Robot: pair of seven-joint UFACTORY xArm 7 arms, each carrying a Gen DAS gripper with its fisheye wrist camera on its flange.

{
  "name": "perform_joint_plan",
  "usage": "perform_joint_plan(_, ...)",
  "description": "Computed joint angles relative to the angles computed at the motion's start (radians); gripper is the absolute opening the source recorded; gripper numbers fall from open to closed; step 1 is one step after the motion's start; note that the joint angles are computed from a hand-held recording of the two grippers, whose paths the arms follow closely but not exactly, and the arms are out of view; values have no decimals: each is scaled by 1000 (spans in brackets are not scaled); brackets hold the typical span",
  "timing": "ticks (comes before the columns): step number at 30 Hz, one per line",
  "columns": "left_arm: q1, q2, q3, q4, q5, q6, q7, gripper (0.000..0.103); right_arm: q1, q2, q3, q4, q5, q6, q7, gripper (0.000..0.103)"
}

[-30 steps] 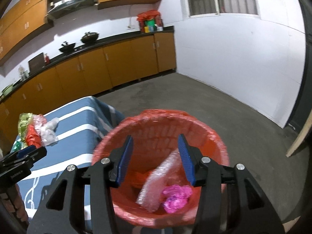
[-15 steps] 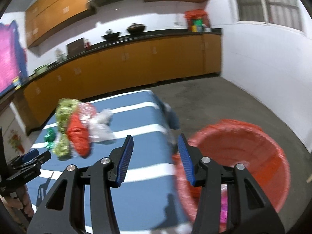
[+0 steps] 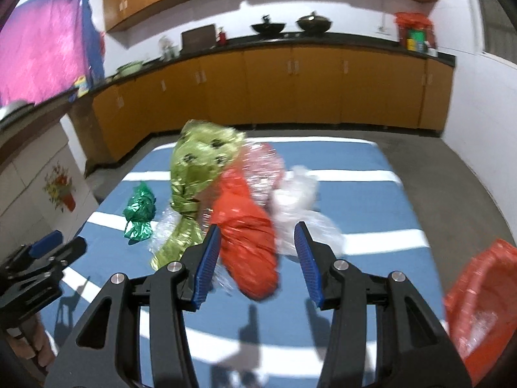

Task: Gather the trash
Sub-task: 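Return both tools to the table and grasp an orange bag with the right tool, then grasp the green paw-print bag with the left tool while the right tool holds the orange bag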

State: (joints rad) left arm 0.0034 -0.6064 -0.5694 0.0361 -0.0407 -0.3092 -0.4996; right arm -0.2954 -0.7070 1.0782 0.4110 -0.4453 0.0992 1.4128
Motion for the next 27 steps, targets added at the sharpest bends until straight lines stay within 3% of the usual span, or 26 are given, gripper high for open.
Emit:
perform_joint_plan(3, 11, 21, 27, -3, 0, -23, 13, 73, -145, 55, 110, 61, -24, -28, -8, 55)
perform_joint_plan(5, 14, 37, 43, -2, -4, -35, 27, 73, -191, 63, 151, 76, -16, -30, -12, 61)
perform_joint_plan(13, 8, 134, 45, 21, -71, -88, 101, 73, -251, 144, 203, 100, -2, 16, -71, 61)
perform_joint_plan(18, -18, 172, 24, 41, -134, -98, 145, 73, -210, 151, 158, 83, 2, 3, -78, 47)
perform_joint_plan(24, -59, 232, 16, 86, -196, -109, 193, 73, -61, 75, 53, 3, 19, -13, -45, 46)
perform_joint_plan(27, -53, 268, -40, 122, -257, -117, 239, 73, 31, 24, -6, -39, 30, 3, -22, 46)
